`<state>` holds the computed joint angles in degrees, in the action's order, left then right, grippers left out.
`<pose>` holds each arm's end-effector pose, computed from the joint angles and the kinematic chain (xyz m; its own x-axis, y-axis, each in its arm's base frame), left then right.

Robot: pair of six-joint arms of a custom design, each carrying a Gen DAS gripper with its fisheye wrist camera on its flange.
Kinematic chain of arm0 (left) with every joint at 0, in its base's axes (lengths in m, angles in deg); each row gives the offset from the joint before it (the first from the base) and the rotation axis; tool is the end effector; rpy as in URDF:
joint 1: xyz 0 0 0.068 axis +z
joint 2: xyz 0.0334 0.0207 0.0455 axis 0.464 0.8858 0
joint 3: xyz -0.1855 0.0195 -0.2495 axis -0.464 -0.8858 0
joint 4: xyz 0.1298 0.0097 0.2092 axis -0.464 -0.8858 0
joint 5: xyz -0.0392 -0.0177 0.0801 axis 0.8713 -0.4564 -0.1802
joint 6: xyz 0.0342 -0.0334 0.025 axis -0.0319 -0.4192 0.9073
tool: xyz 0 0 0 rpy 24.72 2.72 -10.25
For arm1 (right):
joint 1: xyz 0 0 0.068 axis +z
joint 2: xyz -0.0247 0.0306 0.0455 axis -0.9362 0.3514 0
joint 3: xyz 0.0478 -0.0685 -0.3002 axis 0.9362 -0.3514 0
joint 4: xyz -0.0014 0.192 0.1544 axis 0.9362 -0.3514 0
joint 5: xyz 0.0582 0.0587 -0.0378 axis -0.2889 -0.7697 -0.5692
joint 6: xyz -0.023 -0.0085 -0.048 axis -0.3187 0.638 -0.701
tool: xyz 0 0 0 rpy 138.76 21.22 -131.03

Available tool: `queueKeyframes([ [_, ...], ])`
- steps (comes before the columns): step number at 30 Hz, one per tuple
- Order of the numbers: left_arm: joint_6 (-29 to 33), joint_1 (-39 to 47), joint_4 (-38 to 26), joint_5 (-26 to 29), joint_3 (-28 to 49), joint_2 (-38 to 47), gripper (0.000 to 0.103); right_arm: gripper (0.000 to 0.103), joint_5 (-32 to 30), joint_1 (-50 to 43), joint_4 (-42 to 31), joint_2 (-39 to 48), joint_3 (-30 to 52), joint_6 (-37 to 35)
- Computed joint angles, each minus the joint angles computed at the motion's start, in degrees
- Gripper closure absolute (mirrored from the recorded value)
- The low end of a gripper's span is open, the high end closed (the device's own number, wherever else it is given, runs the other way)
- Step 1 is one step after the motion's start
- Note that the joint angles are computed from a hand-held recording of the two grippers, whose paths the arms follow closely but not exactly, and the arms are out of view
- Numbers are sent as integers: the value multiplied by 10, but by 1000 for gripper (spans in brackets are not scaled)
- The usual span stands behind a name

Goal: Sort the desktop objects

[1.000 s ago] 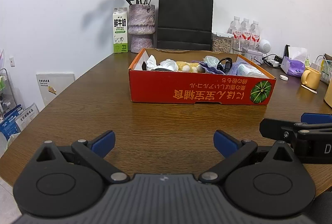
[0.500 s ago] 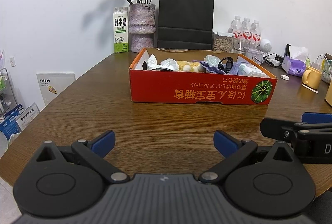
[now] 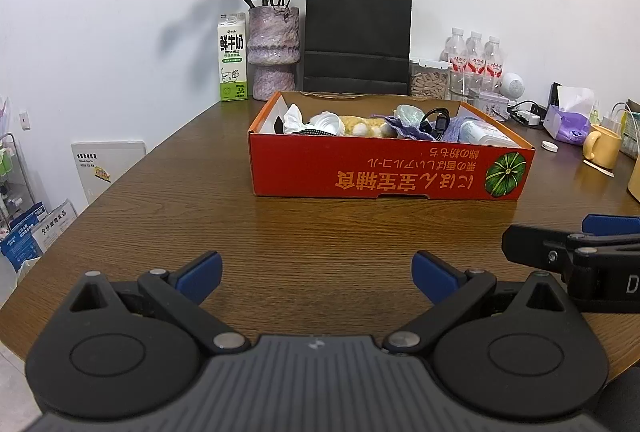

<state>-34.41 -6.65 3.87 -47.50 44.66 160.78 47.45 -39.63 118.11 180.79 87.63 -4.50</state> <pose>0.2813 -0.1738 0.1575 -0.4880 0.0389 -0.8720 0.0927 0.9957 -0.0075 0.2731 0.1450 0.1708 -0.5010 0.0548 -0.8637 -0.1236 0.9832 0.1340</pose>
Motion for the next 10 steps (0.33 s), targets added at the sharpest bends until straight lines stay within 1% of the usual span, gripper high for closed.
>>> queueKeyframes([
  [5, -2, 0, -5, 0, 3, 2, 0, 0, 1, 0, -2, 1, 1, 1],
  [10, 0, 3, 15, 9, -6, 3, 0, 0, 1, 0, 2, 3, -1, 1],
])
